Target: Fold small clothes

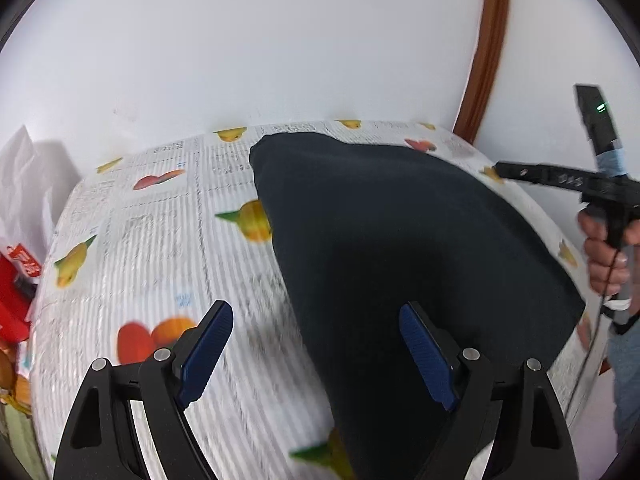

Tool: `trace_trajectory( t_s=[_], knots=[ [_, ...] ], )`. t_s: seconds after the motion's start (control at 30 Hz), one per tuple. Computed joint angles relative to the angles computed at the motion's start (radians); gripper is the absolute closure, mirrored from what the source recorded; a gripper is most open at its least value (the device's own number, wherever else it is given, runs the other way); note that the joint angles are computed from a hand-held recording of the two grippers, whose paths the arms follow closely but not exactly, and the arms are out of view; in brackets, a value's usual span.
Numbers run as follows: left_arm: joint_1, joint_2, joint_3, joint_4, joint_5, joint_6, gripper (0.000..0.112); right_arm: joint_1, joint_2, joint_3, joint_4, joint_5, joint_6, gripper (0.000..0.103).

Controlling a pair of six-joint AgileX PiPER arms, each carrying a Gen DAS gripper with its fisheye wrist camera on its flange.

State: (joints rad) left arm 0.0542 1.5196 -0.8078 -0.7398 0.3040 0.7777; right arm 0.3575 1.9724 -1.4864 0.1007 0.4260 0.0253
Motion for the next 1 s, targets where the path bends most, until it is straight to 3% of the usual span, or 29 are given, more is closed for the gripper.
trace_trajectory(
  t_s=[0.17,0.3,0.33,0.37,0.43,0.5,0.57,0.7,0.77,0.87,1.0],
  knots=[
    [0.040,0.152,-0.141,-0.048,0.118,0.062,0.027,-0.027,0.258,-0.383,0.121,0.239,-0.061,0.062],
    [0.056,0.235,-0.191,-0.121,0.168,0.150,0.025,-0.037,0.470,-0.722,0.134,0.447,0.004,0.062],
    [0.058,0.245,-0.198,-0.125,0.176,0.158,0.025,-0.036,0.512,-0.784,0.137,0.473,0.015,0.071],
    [0.059,0.253,-0.203,-0.124,0.179,0.159,0.023,-0.031,0.532,-0.806,0.143,0.462,0.000,0.092],
    [0.059,0.257,-0.208,-0.110,0.187,0.146,0.023,-0.026,0.479,-0.731,0.163,0.379,-0.124,0.096],
    [0.061,0.254,-0.202,-0.121,0.189,0.159,0.023,-0.027,0.353,-0.545,0.160,0.198,-0.195,0.096],
    [0.047,0.246,-0.191,-0.114,0.167,0.158,0.023,-0.030,0.327,-0.489,0.160,0.138,-0.199,0.096],
    [0.037,0.230,-0.183,-0.082,0.149,0.124,0.023,0.004,0.433,-0.653,-0.042,0.294,-0.041,0.088],
    [0.041,0.212,-0.167,-0.080,0.149,0.117,0.024,-0.002,0.365,-0.555,-0.064,0.251,0.003,0.077],
    [0.053,0.188,-0.142,-0.112,0.152,0.153,0.025,-0.039,0.250,-0.380,0.069,0.188,-0.079,0.064],
    [0.038,0.162,-0.107,-0.111,0.111,0.163,0.025,-0.046,0.208,-0.288,0.154,0.192,-0.149,0.063]
  ],
)
